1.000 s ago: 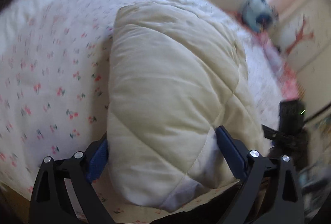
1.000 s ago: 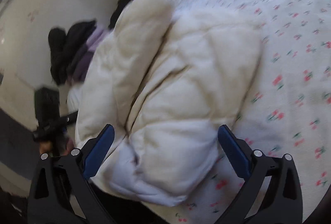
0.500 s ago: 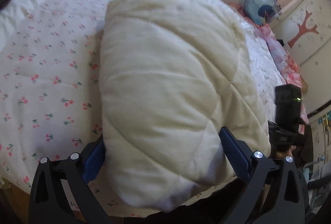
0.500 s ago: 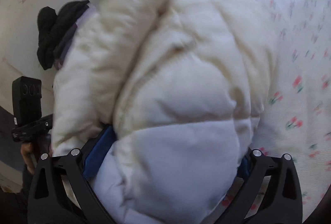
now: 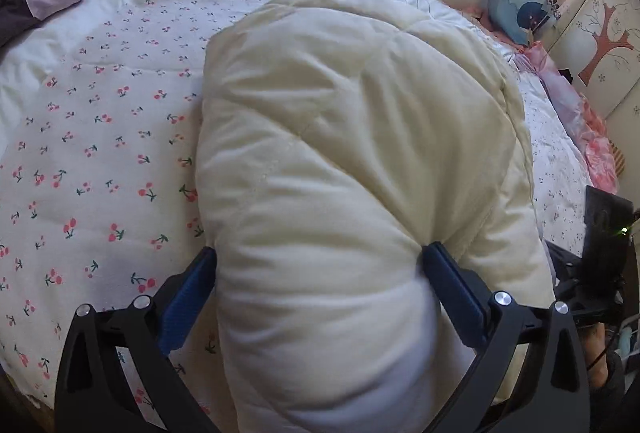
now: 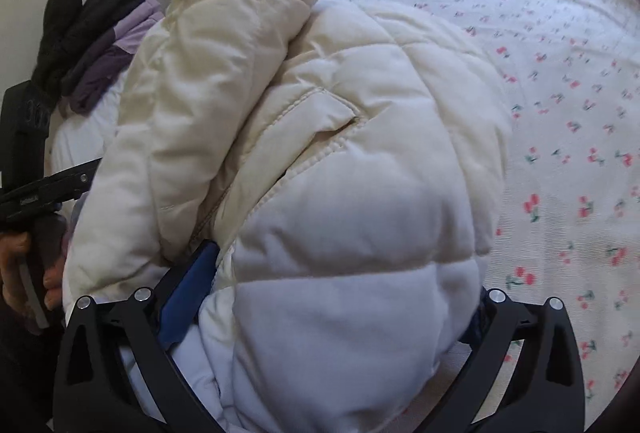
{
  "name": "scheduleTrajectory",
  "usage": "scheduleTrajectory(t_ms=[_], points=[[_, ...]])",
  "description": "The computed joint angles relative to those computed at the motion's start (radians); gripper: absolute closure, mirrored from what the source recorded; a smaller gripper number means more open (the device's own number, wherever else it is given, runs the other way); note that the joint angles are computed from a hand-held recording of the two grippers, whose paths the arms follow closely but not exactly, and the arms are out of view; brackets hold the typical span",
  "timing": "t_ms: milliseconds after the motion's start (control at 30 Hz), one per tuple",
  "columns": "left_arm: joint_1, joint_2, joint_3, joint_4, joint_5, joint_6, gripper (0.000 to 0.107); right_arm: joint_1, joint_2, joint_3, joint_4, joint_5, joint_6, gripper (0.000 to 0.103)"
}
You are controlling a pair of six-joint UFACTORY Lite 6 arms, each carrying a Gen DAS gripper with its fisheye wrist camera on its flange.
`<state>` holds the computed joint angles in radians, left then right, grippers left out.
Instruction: Fold large clothes
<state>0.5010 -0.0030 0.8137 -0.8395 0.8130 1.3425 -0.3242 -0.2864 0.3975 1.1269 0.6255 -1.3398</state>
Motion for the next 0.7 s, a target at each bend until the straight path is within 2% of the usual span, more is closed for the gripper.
scheduleTrajectory(t_ms=[100,167,267,367,467,567,700], points=[[0.028,-0.003,0.009,-0.008,0.029,0.022,0.009,0.178,-0.133,-0.052,-0.016,-0.150,0.179,0.007],[0.053,-0.071,-0.009,-0.028,0.039,0.058,0.010,0.231,-0.242,-0.094,-0.006,-0.205,0.243,0.007],[0.067,-0.222,-0.046,-0.094,0.046,0.133,0.010,0.220,-0.221,-0.097,0.120,-0.195,0.124,0.007],[-0.047,-0.231,0.051,-0.083,0.002,0.038,0.010,0.152,-0.073,-0.089,0.258,-0.128,-0.071,0.007],[-0.250,-0.101,0.255,-0.023,-0.069,-0.143,0.010,0.093,-0.049,-0.114,0.328,-0.069,-0.177,0.007],[-0.484,0.138,0.513,0.177,-0.181,-0.439,0.010,0.063,-0.024,-0.123,0.366,-0.041,-0.236,0.007],[-0.690,0.535,0.815,0.553,-0.137,-0.858,0.010,0.094,-0.027,-0.129,0.386,-0.061,-0.239,0.007]])
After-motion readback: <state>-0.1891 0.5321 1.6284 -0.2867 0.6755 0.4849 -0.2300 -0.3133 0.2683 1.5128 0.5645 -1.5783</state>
